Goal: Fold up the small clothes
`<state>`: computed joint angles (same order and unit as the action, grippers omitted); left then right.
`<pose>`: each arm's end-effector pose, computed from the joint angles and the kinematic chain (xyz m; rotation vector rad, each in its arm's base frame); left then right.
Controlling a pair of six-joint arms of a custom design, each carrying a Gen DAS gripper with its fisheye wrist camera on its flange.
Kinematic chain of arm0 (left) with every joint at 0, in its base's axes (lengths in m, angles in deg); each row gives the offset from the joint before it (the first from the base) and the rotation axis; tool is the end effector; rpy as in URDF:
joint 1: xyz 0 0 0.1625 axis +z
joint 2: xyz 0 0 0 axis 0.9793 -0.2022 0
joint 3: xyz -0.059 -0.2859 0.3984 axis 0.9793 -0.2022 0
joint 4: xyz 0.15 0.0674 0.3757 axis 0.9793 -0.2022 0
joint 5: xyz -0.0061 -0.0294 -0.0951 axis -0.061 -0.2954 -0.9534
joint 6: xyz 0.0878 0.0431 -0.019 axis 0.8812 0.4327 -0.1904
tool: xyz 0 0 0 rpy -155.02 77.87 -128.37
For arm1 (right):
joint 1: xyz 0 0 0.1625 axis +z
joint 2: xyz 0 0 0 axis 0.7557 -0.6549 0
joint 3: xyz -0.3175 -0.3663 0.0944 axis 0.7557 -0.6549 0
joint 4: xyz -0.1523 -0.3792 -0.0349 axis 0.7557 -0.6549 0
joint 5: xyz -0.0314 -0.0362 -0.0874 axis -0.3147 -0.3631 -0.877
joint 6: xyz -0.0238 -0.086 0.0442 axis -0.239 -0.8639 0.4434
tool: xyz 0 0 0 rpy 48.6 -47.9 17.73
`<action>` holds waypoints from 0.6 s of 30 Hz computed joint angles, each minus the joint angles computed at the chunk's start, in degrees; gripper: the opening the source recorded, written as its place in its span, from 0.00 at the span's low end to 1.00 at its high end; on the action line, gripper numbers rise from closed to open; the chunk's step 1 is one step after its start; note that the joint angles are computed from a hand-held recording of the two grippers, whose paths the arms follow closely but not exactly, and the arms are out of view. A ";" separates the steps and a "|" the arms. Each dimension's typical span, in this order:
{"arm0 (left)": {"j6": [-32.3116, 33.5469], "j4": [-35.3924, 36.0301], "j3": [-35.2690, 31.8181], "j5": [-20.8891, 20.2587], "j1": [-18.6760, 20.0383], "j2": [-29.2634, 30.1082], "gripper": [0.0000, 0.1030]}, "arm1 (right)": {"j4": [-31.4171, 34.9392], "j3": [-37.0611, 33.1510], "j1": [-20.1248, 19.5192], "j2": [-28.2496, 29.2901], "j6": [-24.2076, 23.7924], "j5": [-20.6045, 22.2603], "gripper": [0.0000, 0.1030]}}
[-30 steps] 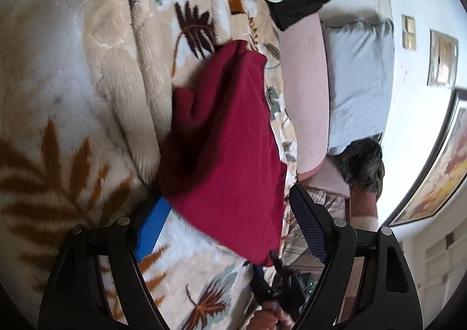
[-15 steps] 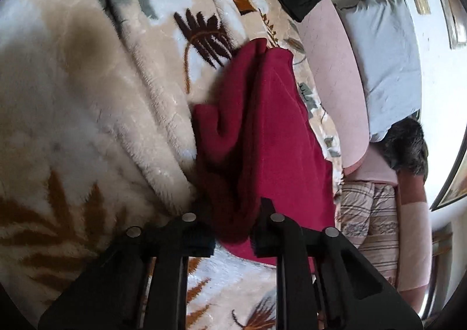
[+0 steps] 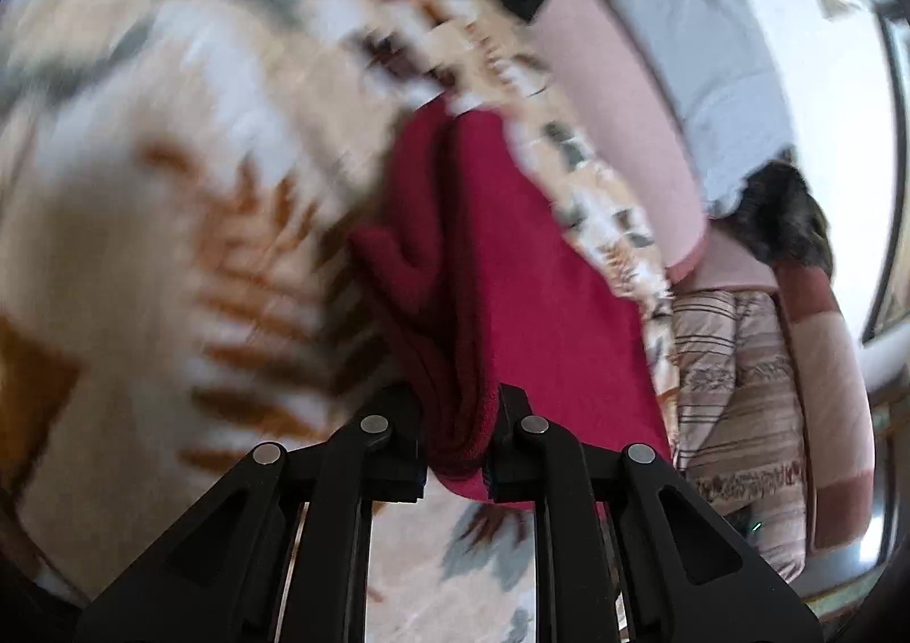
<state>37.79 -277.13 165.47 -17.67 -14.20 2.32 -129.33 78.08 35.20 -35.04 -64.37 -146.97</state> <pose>-0.0977 -0.6320 0.1951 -0.6990 2.6935 -1.2292 0.0774 -0.7443 0.1823 0.1728 2.8967 -0.6487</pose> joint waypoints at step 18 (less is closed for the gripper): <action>-0.46 -8.85 -0.34 -0.36 1.20 3.74 0.48 | -13.19 2.40 4.68 -0.12 -8.41 -12.13 0.16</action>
